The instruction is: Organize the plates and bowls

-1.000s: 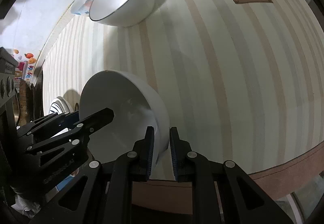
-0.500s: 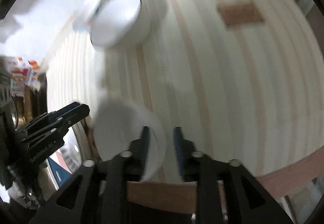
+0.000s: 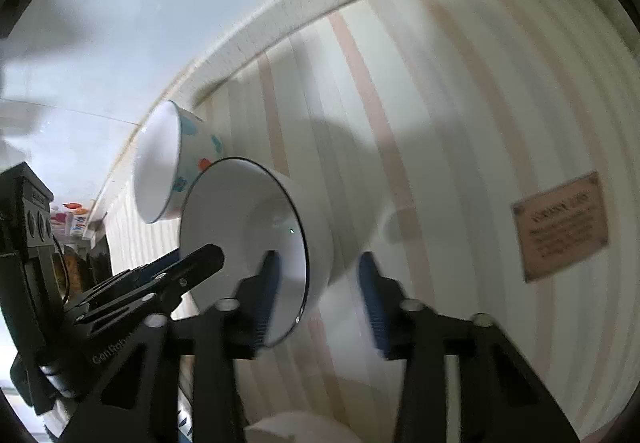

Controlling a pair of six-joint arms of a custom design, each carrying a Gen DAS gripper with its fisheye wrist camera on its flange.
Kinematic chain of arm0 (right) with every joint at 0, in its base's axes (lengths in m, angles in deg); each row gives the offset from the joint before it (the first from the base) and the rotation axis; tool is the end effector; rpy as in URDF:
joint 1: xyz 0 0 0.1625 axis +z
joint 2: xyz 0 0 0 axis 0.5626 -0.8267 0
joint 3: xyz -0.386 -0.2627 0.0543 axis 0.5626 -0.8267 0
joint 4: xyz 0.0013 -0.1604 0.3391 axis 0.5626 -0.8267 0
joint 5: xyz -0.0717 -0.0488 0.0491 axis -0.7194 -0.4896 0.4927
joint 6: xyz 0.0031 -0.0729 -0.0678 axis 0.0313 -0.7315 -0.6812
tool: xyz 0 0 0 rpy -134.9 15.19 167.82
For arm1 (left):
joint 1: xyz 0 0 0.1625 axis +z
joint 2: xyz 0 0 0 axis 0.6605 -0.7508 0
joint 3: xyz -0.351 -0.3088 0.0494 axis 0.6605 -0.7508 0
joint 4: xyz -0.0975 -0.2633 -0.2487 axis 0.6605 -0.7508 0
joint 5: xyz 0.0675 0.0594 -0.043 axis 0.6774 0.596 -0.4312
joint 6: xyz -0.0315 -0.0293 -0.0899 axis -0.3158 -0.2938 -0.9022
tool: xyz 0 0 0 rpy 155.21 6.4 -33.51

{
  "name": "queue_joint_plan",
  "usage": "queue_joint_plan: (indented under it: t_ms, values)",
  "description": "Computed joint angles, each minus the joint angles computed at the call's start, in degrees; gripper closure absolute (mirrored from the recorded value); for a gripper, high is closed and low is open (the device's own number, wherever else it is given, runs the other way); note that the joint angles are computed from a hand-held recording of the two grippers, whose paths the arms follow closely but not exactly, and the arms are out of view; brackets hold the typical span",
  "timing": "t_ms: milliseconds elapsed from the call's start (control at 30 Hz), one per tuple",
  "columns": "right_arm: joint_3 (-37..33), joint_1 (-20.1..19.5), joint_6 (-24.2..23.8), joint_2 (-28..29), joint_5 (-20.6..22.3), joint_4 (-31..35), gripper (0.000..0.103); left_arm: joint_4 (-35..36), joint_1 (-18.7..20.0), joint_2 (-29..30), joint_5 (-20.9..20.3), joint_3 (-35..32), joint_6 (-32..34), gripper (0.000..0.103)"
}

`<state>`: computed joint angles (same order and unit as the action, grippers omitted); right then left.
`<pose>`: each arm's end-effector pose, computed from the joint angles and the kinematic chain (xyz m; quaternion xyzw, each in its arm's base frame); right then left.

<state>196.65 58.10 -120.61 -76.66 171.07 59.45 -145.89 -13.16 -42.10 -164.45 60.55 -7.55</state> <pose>0.0948 -0.2575 0.2577 -0.3081 -0.8840 0.3133 0.1595 -0.3785 -0.3830 0.0674 0.3415 0.9022 0.0841 0.2498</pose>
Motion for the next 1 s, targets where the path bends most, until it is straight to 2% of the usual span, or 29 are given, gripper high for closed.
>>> queue_joint_plan:
  t_ms: [67,133,267,400,533,700,833,1000]
  values:
    - [-0.30,-1.36,-0.91,1.07,-1.00,-0.66,0.086,-1.32,-0.13,-0.06,-0.03,0.86,0.58,0.075]
    - [-0.88,-0.72,-0.96,2.32,0.61,-1.05,0.087,-2.39,0.13,-0.25,-1.05,1.52,1.34,0.079]
    - [-2.10,1.69,-0.05,5.12,4.12,-0.36,0.087,-4.16,-1.10,0.15,0.05,2.33,1.66,0.079]
    - [-1.90,2.94,0.72,4.84,4.84,1.18,0.088,-4.52,-1.83,-1.33,0.11,2.64,2.15,0.079]
    - [-1.66,7.11,4.24,4.68,6.92,2.93,0.088,-4.44,-3.47,-3.42,0.10,3.38,2.66,0.079]
    - [-2.36,16.13,12.59,5.60,11.31,7.90,0.088,-2.22,-4.68,-7.61,-1.17,4.00,2.84,0.079]
    - [-3.31,25.89,23.76,8.21,15.41,14.44,0.088,-0.51,-6.34,-11.89,-3.23,5.96,2.83,0.079]
    - [-4.48,35.25,35.84,12.61,16.42,21.26,0.088,1.28,-8.69,-17.16,-4.93,8.68,2.27,0.079]
